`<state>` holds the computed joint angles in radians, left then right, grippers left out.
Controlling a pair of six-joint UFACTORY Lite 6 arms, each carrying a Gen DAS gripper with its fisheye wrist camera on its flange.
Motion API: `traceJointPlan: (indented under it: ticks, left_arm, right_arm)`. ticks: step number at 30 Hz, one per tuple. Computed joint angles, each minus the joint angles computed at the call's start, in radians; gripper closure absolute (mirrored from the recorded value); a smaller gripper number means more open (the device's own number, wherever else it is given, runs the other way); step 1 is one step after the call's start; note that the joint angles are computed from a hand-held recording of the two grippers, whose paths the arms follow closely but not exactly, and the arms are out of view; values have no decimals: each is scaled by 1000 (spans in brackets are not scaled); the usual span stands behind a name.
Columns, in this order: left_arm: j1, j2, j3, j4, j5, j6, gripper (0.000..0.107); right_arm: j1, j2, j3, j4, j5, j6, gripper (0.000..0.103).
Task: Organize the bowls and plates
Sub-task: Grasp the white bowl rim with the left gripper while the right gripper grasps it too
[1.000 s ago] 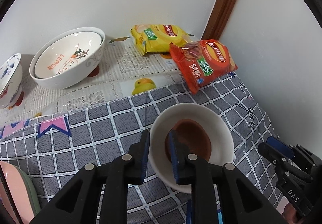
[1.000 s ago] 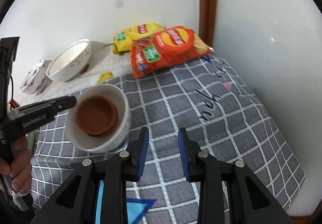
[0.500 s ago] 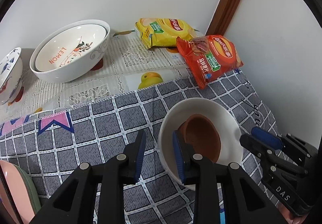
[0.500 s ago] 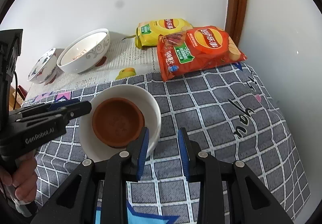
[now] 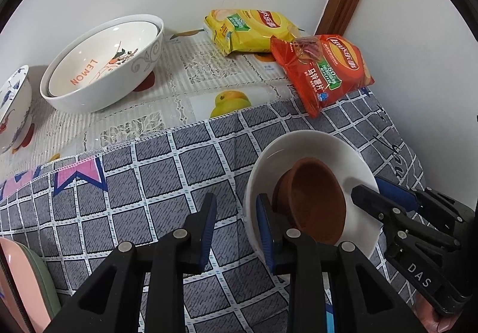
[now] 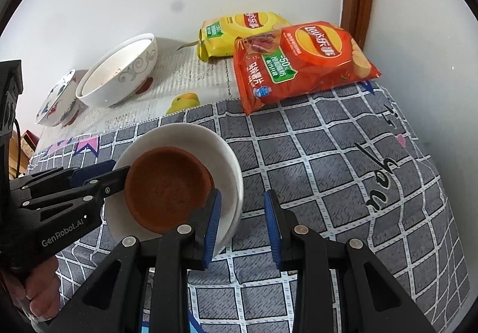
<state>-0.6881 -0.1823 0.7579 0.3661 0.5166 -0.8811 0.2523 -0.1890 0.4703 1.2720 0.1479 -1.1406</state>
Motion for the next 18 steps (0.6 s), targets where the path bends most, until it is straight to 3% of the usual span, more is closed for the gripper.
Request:
traceJointPlan:
  ticks: [5, 15, 18]
  left_arm:
    - [6, 25, 5, -17, -5, 23, 81]
    - [-1, 70, 24, 1, 2, 13, 80]
    - [-5, 82, 24, 14, 0, -4, 78]
  right_arm:
    - [-1, 51, 22, 70, 4, -63, 73]
    - [11, 134, 75, -24, -3, 53, 78]
    - [19, 168, 103, -121, -6, 153, 78]
